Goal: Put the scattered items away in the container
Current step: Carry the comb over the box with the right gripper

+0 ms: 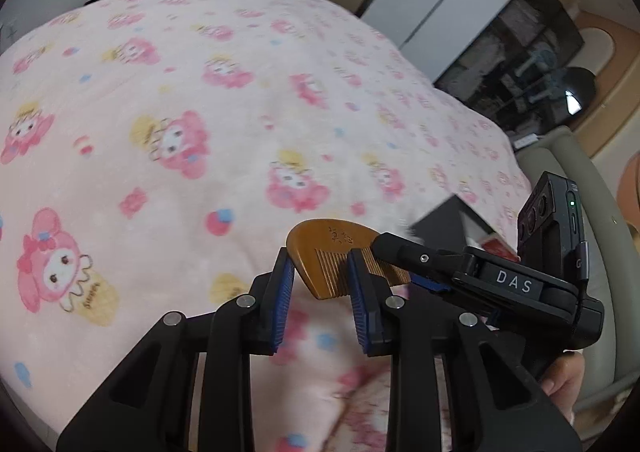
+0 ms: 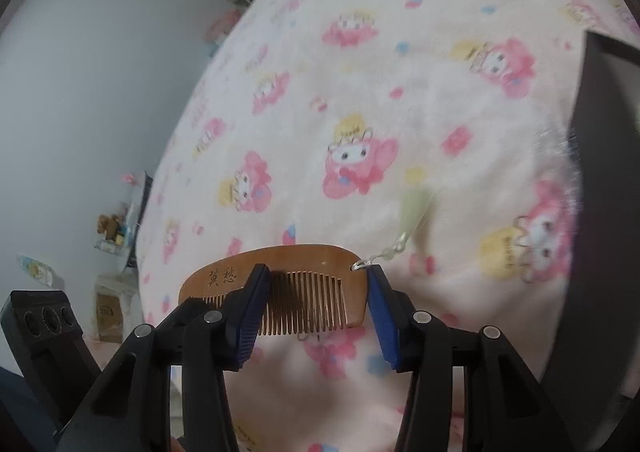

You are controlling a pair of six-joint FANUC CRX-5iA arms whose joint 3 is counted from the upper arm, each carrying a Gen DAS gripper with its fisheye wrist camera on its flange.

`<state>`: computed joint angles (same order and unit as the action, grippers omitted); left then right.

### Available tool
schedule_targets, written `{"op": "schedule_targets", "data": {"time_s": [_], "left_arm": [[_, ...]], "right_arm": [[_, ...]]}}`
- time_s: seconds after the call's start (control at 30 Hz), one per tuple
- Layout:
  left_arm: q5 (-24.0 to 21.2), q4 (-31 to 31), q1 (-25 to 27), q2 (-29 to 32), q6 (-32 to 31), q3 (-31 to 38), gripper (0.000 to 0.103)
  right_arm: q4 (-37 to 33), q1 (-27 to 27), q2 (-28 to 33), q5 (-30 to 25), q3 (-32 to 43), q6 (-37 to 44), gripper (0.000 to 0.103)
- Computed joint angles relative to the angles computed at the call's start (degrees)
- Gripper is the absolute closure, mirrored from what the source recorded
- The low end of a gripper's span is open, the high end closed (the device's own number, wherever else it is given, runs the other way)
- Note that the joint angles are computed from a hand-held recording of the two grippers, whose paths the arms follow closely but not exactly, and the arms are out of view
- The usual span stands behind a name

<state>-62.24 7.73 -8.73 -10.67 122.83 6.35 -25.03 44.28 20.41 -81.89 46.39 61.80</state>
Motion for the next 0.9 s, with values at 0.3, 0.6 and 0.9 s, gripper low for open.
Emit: {"op": "schedule_targets", "data": {"time_s": [0.3,0.6,0.9], "left_arm": [[4.27,3.93,-11.29,10.53,-4.41,12.11,0.078],[4.98,8.91,-21.21,26.3,-8.68,26.28,0.076],[-0.15,11.62,-24.59,37.3,-11.93,34.43,0.071]], "right_arm": [[3.27,-8.29,-11.65,5.07,-9.29,3.8,0.059],[9.48,-18.12,-20.97,7.05,-19.6,6.02,0.059],[7.19,-27.66,-19.51,3.23,-23.35,8.58,0.059]]}}
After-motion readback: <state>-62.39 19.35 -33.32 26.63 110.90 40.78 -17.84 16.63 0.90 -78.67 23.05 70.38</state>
